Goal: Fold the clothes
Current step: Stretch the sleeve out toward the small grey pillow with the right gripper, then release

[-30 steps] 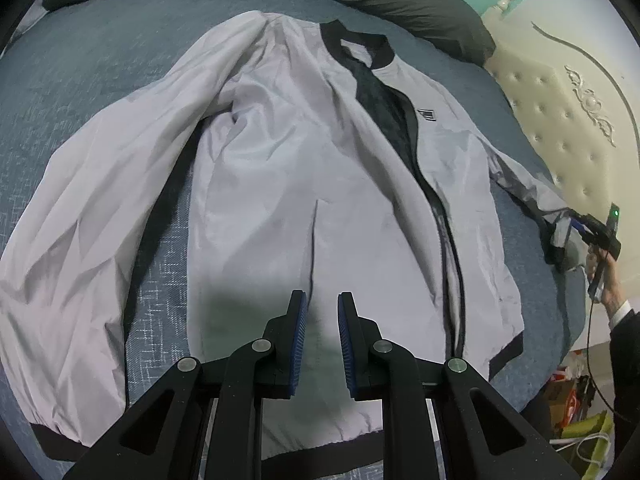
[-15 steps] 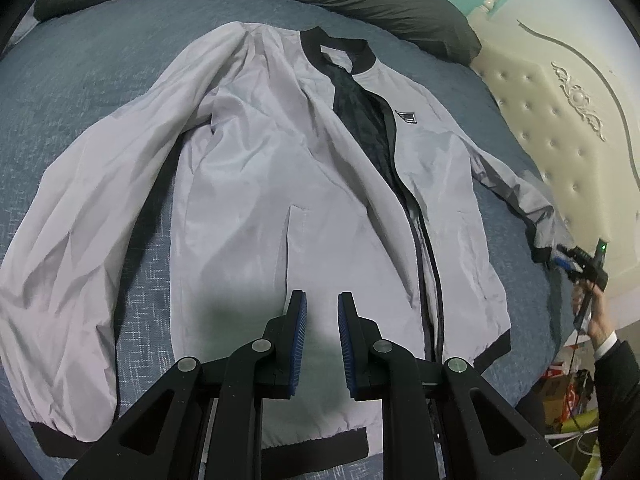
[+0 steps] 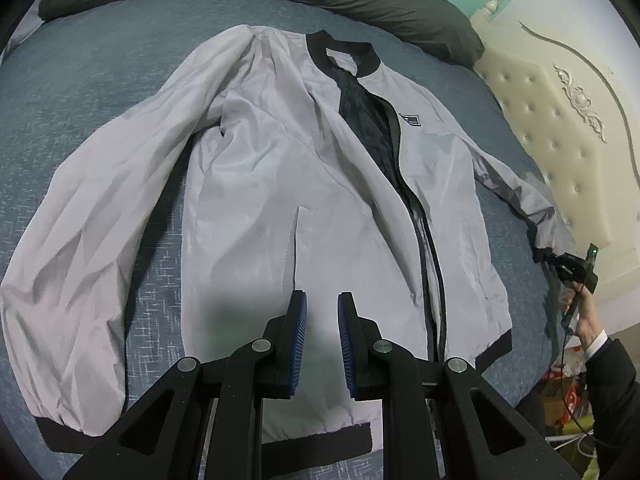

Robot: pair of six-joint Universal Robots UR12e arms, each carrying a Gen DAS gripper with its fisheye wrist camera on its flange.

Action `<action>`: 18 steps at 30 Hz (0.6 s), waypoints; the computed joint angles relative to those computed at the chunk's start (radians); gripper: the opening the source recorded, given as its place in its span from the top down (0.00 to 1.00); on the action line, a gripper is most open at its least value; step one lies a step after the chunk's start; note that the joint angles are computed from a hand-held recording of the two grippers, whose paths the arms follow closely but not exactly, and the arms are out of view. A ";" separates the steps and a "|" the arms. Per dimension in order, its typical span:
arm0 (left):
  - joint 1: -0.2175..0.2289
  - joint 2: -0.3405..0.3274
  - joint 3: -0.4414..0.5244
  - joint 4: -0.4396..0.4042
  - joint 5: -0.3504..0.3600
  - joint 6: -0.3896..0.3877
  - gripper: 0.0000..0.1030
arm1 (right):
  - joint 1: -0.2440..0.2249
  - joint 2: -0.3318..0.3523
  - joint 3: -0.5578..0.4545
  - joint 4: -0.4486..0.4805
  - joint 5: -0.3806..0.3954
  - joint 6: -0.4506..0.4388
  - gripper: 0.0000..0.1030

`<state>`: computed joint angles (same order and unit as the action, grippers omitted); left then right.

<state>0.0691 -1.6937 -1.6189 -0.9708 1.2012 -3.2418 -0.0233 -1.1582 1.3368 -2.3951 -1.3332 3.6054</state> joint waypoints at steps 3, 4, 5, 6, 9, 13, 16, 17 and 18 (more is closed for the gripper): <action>-0.002 -0.003 0.004 -0.011 0.005 0.006 0.83 | 0.010 -0.008 -0.009 -0.048 -0.030 -0.048 1.00; -0.003 -0.005 0.006 -0.014 0.005 0.009 0.83 | 0.011 -0.007 -0.023 -0.058 -0.036 -0.072 1.00; -0.003 -0.005 0.006 -0.012 0.003 0.008 0.83 | 0.012 -0.005 -0.038 -0.065 -0.040 -0.091 1.00; -0.003 -0.005 0.005 -0.008 0.000 0.006 0.83 | 0.007 -0.002 -0.053 -0.053 -0.033 -0.087 1.00; -0.005 -0.004 0.000 0.007 -0.014 -0.003 0.83 | -0.010 0.004 -0.079 -0.006 0.013 -0.071 0.99; -0.012 -0.009 0.004 -0.002 -0.015 -0.001 0.83 | -0.017 -0.003 -0.055 0.050 0.038 -0.044 0.59; -0.016 -0.008 0.005 -0.004 -0.016 0.003 0.83 | -0.021 -0.011 -0.013 0.037 0.076 0.008 0.41; -0.017 -0.007 0.006 -0.004 -0.015 0.005 0.83 | -0.019 -0.005 -0.014 0.056 0.082 0.016 0.40; -0.018 -0.006 0.007 -0.004 -0.014 0.007 0.83 | -0.016 0.000 -0.016 0.070 0.074 0.023 0.40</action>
